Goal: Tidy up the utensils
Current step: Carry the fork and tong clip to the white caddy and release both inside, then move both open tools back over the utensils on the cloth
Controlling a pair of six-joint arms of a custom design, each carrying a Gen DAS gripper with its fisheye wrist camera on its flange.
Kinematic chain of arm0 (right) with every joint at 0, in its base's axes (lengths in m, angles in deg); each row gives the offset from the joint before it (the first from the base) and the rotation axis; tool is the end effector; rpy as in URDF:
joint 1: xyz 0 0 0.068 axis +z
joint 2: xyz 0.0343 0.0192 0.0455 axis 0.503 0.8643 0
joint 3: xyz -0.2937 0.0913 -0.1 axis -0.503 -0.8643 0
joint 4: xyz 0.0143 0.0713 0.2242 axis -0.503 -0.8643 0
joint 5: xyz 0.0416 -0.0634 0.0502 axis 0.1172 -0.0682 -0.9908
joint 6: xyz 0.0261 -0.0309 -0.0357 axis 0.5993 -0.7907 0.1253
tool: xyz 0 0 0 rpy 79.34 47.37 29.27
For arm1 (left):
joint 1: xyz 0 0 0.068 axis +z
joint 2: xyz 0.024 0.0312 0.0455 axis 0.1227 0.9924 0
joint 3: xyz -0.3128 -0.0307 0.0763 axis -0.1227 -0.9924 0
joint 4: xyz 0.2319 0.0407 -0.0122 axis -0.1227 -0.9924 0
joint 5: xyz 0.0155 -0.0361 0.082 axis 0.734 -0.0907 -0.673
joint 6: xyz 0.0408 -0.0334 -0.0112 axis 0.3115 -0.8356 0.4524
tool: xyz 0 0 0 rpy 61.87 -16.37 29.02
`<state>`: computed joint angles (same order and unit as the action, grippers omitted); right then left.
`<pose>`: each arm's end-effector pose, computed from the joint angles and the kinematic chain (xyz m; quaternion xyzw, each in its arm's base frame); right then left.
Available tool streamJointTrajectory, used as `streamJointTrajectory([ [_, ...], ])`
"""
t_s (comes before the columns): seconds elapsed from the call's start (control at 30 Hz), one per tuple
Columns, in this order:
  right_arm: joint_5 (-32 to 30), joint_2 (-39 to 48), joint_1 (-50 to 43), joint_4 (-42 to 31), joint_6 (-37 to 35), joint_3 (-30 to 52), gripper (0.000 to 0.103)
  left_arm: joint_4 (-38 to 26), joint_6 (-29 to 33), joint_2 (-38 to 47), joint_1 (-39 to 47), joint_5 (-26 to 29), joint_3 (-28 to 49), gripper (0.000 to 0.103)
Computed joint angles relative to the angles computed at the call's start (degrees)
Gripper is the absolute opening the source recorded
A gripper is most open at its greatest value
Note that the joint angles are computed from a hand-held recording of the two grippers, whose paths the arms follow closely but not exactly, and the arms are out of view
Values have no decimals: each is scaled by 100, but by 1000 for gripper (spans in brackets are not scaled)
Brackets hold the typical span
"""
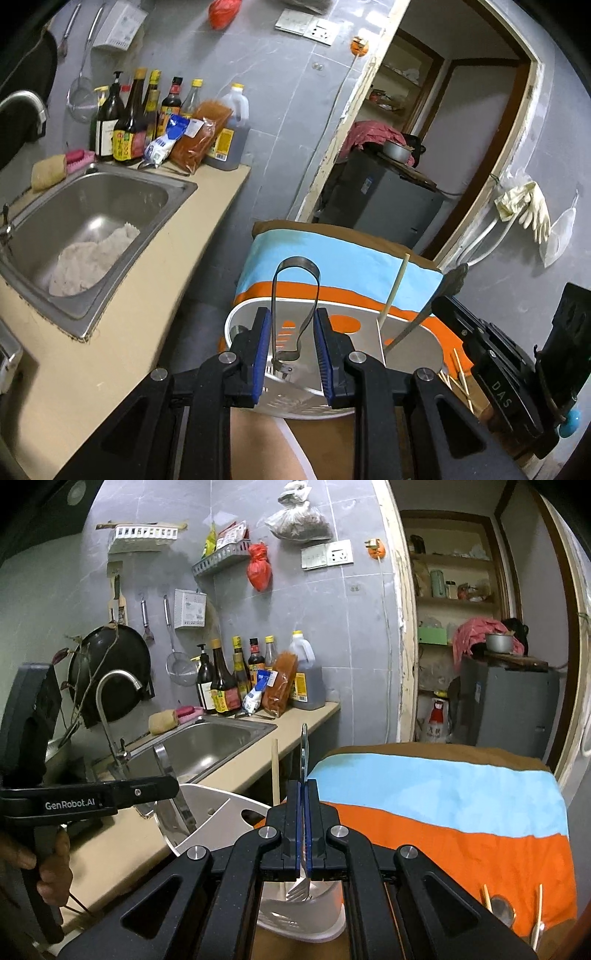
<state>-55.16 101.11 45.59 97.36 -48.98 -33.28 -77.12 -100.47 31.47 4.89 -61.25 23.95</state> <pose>0.2330 0.0841 0.2361 -0.3197 0.7767 0.2661 0.4730 0.1072 0.0015 0.2316 -0.2711 0.8505 -0.0681 0.4456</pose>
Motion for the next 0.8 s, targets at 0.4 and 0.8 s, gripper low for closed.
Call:
streamJointTrajectory([
  [0.4, -379, -163, -407, -468, 28, 157, 3, -178, -706, -213, -1185, -1171, 156, 52],
  [0.8, -1391, -651, -1570, -991, 17, 473, 43, -494, -1942, 376, -3679, -3619, 666, 80],
])
